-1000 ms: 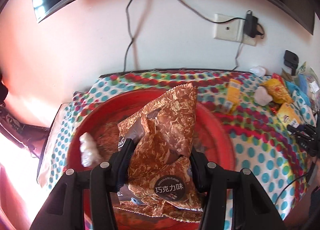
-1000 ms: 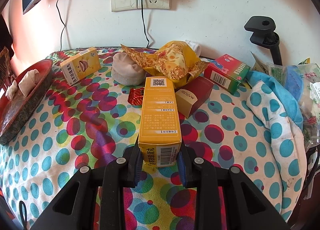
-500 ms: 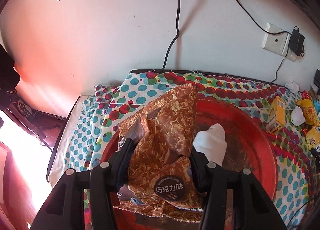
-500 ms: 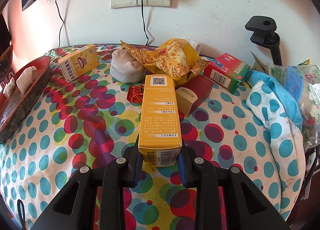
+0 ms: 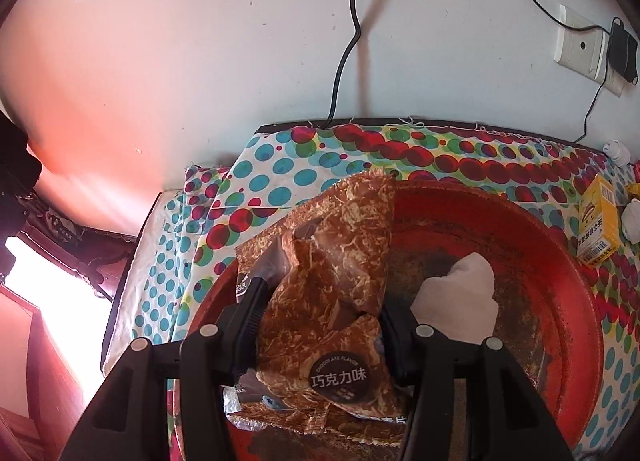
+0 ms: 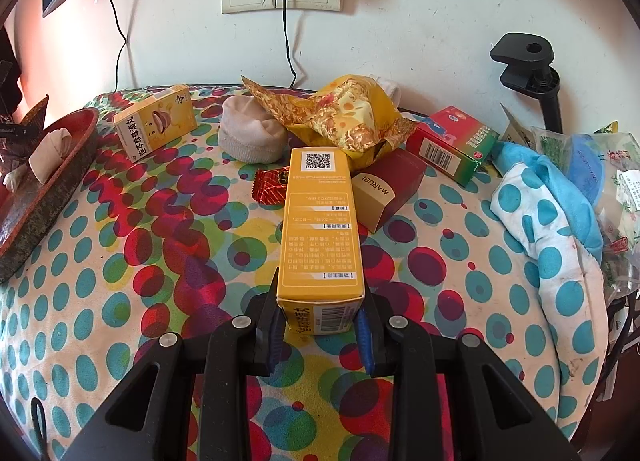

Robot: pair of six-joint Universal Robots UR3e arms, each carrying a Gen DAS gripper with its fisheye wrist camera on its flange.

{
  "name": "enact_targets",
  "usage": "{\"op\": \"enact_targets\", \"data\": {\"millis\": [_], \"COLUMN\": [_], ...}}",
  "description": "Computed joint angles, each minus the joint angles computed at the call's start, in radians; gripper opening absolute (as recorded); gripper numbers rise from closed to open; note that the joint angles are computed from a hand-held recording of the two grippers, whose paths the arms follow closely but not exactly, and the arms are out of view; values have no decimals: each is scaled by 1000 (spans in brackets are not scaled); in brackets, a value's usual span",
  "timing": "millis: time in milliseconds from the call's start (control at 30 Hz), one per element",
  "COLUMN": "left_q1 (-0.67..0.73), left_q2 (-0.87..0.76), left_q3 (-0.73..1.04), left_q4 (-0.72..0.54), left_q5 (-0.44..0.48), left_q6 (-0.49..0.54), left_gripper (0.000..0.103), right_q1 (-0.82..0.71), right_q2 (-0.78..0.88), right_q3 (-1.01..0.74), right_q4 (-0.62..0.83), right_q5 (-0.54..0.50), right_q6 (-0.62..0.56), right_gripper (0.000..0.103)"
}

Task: Organize objects
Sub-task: 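Carry the chocolate snack bag into the red tray and open the left gripper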

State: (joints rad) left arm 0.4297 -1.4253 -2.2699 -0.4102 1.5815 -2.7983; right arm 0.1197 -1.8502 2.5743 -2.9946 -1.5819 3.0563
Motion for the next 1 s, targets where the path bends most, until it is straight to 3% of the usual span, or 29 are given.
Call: {"op": "enact_targets", "data": {"millis": [633,1000], "left_q1": [-9,40], "left_q2": [119,384], "left_q3": [-74,-162], "left_q4": [-30,-178], "left_q5": [-10,-87], "left_q6": [5,21], "left_gripper": [57,57], "right_q1": [32,46], "right_q2": [25,20], "right_q3": [-8,2], "right_q4": [-24,-53], "right_q5": [-38,-50], "right_q6": [-4,-5], "right_gripper": [28,28]}}
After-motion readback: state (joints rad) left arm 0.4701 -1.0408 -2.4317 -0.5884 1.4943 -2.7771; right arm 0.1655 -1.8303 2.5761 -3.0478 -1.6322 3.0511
